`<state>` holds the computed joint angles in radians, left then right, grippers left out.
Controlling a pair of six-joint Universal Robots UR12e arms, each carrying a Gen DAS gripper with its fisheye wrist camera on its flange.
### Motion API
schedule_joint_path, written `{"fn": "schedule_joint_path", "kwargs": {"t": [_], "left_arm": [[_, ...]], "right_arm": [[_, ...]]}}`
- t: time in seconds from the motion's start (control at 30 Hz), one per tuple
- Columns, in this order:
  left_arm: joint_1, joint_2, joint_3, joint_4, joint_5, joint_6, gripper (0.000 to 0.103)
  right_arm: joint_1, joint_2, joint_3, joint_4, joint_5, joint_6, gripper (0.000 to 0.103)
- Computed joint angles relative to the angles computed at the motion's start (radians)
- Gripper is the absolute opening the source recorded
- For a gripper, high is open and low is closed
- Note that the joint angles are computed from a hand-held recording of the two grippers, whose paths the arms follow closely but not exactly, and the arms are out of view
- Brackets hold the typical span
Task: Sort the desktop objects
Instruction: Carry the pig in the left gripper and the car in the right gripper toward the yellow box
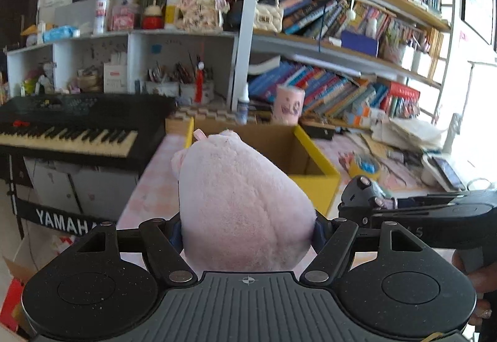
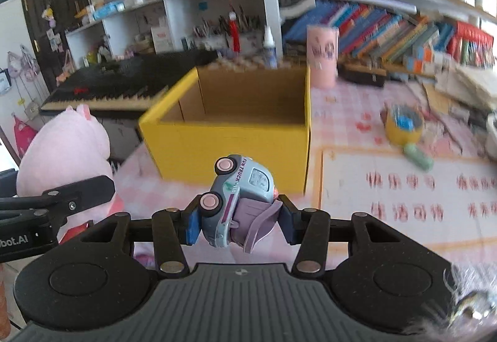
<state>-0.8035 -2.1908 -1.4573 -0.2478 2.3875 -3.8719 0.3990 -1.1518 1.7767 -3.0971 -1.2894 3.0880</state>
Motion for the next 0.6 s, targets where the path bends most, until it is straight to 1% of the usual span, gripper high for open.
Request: {"fn": "schedule_joint_path", "kwargs": {"t": [0.17,0.33,0.47,0.6], "left_arm": [[0.029,-0.019,0.042,0.019,0.005,0.056,0.074],[0.07,-0.039,0.092,-0.007,-0.011,0.087,0.074],[0.103,-0.061,0.134,-0.03,-0.048,0.114,0.074],[0.131,-0.095,0.199,-0.128,-0.077,0.118,0.074]], "right_arm": [[0.001,0.033,-0.073,-0.037,0.005,0.005,0.046],[-0.003,0.086,-0.169,-0.036,0.016,-0.008,0.046],[-0.001,0.144,-0.27,0.011,0.003,-0.049,0.046],[-0.002,0.215,-0.394,0.101,-0.01,-0.086,0.046]]}}
